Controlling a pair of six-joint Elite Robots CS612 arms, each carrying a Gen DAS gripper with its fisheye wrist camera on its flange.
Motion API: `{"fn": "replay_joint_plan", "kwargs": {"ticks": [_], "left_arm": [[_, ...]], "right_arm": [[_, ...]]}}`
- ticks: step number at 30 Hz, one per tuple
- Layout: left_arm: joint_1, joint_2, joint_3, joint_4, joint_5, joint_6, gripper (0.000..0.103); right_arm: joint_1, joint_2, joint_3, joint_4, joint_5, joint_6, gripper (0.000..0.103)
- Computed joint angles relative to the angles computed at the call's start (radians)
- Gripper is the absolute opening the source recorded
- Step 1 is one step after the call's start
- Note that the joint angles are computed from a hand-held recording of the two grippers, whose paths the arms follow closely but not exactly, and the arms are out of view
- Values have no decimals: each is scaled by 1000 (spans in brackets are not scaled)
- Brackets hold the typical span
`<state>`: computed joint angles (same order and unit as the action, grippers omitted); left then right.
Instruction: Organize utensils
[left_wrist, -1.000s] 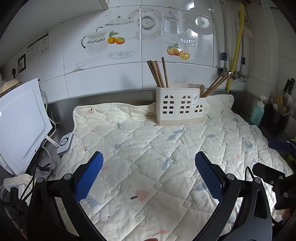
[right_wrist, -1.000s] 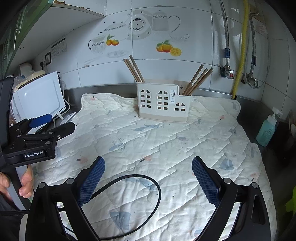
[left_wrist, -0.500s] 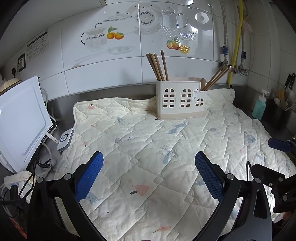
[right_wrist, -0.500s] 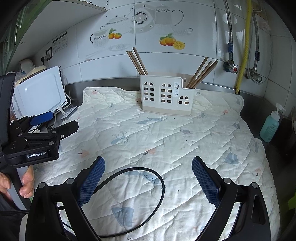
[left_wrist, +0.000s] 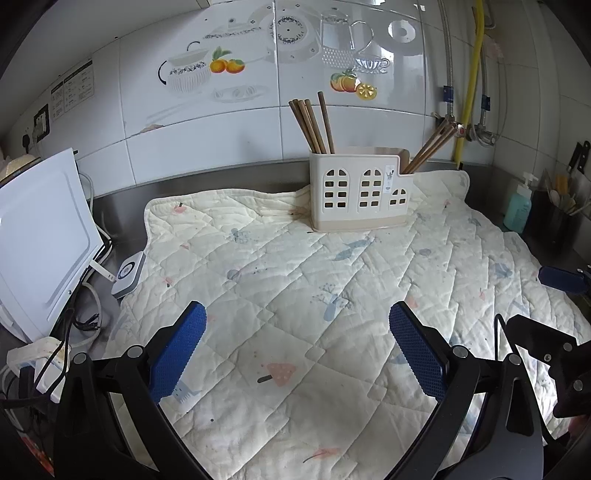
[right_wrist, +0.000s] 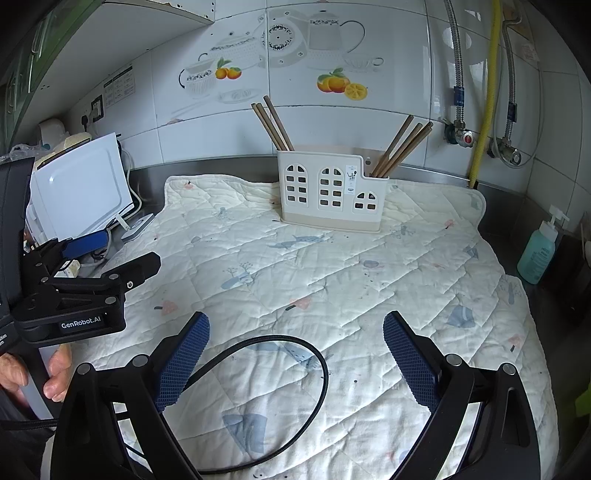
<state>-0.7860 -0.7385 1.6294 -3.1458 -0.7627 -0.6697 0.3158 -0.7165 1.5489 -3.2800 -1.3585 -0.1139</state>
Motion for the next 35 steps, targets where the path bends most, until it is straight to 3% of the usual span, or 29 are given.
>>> {"fn": "replay_joint_plan", "kwargs": {"ticks": [35], "left_arm": [[-1, 1, 0, 2, 9, 3, 98]], "right_arm": [[-2, 2, -7, 4, 6, 14, 92]]}}
